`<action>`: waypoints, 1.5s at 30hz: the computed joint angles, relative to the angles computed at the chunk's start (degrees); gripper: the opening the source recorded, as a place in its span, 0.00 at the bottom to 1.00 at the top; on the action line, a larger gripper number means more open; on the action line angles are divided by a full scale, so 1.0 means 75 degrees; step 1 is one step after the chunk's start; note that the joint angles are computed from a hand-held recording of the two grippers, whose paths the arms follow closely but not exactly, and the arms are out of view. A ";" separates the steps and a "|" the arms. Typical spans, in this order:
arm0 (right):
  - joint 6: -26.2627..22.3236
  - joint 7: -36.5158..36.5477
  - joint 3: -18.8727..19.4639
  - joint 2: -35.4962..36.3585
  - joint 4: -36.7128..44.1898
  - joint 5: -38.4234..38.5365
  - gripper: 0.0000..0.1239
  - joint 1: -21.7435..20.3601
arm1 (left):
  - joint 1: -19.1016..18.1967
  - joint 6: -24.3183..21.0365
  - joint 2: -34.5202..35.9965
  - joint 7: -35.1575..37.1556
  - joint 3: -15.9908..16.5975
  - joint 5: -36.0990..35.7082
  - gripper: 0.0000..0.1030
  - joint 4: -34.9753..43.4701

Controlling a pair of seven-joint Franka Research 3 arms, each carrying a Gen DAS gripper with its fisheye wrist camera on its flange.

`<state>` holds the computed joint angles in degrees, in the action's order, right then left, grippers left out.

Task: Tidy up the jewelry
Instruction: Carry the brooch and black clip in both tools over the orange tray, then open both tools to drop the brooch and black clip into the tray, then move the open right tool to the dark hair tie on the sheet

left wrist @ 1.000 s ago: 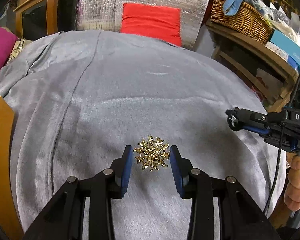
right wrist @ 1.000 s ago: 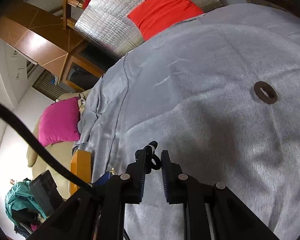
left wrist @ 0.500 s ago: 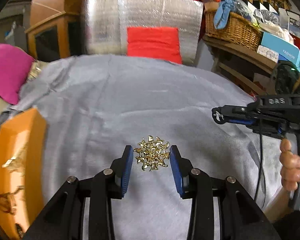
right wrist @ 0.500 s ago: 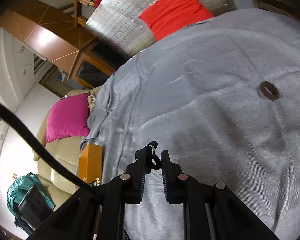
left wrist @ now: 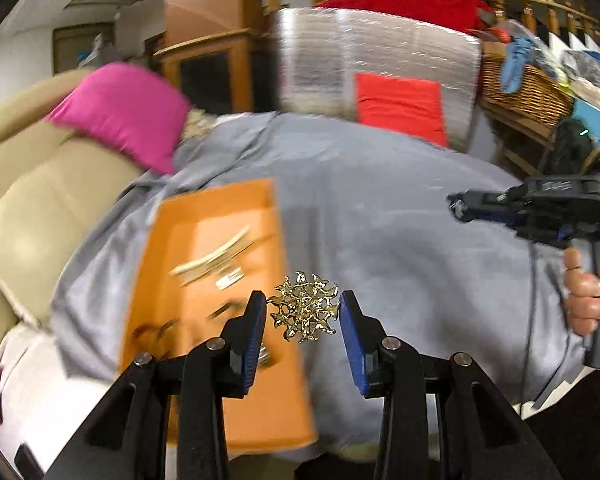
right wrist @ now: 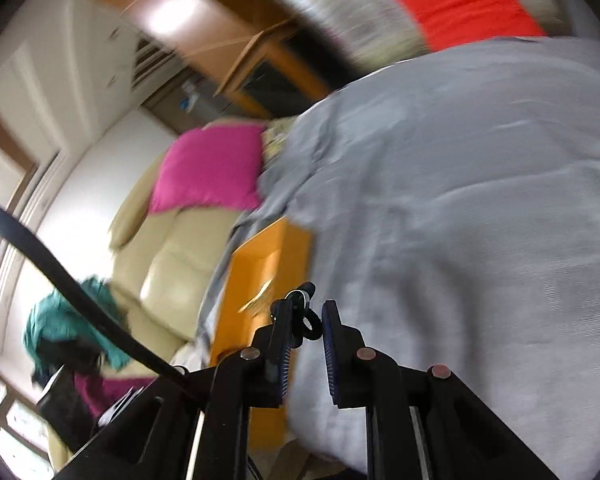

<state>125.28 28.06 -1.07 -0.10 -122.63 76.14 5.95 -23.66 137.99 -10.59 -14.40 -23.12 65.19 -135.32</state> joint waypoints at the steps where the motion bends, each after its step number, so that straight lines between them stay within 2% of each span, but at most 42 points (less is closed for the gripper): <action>1: -0.0010 -0.0123 0.0099 -0.0157 -0.0153 -0.0018 0.13 0.0097 | 0.0015 0.0152 -0.0212 -0.0053 0.0087 -0.0119 0.38 -0.0301; 4: 0.0120 -0.0166 0.0365 -0.0368 -0.0357 -0.0261 0.13 0.0497 | 0.0205 0.1020 -0.0632 -0.0151 0.0317 -0.0323 0.38 -0.1080; 9: 0.0904 0.0264 0.0763 -0.0124 -0.0097 -0.0914 0.13 0.1210 | 0.0721 0.2169 -0.0474 -0.0446 0.0384 -0.0142 0.38 -0.1478; 12: 0.1165 0.0580 0.0883 0.0232 0.0333 -0.1196 0.13 0.1463 | 0.1001 0.2713 -0.0088 -0.0557 0.0458 0.0155 0.38 -0.1395; 17: 0.1694 0.1482 0.1178 0.1368 0.1720 -0.2083 0.13 0.1811 | 0.1160 0.3268 0.0601 0.0068 0.0755 -0.0162 0.38 -0.1132; 21: 0.1945 0.2547 0.1375 0.2567 0.3165 -0.3225 0.13 0.2070 | 0.1223 0.3534 0.0954 0.0655 0.0964 -0.0503 0.38 -0.0997; 25: 0.1910 0.4033 0.1325 0.3963 0.4863 -0.4953 0.13 0.2523 | 0.1247 0.3732 0.1130 0.1329 0.1103 -0.0998 0.38 -0.0992; 28: 0.1457 0.5182 0.1129 0.5112 0.6367 -0.6176 0.13 0.2915 | 0.1237 0.3784 0.1263 0.1962 0.1166 -0.1510 0.38 -0.0968; 34: 0.0635 0.6539 0.0965 0.6419 0.8242 -0.7664 0.14 0.3238 | 0.1246 0.4030 0.1475 0.2882 0.1287 -0.2347 0.38 -0.0977; 39: 0.0080 0.7024 0.1000 0.6976 0.9245 -0.8177 0.19 0.3273 | 0.1253 0.4171 0.1632 0.3348 0.1392 -0.2771 0.38 -0.0977; 40: -0.0012 0.7139 0.0974 0.7027 0.9370 -0.8247 0.26 0.3290 | 0.1250 0.4204 0.1631 0.3412 0.1405 -0.2811 0.39 -0.0990; 41: -0.0040 0.7219 0.0961 0.7029 0.9410 -0.8299 0.34 0.3296 | 0.1239 0.4185 0.1612 0.3545 0.1393 -0.2967 0.44 -0.1005; 43: 0.0378 0.7017 0.1119 0.6660 0.8809 -0.8163 0.44 0.3153 | 0.1222 0.4063 0.1491 0.3376 0.1408 -0.2838 0.52 -0.1080; 45: 0.0831 0.6845 0.1247 0.6309 0.8248 -0.7973 0.44 0.3015 | 0.1232 0.3949 0.1301 0.3100 0.1376 -0.2620 0.55 -0.1173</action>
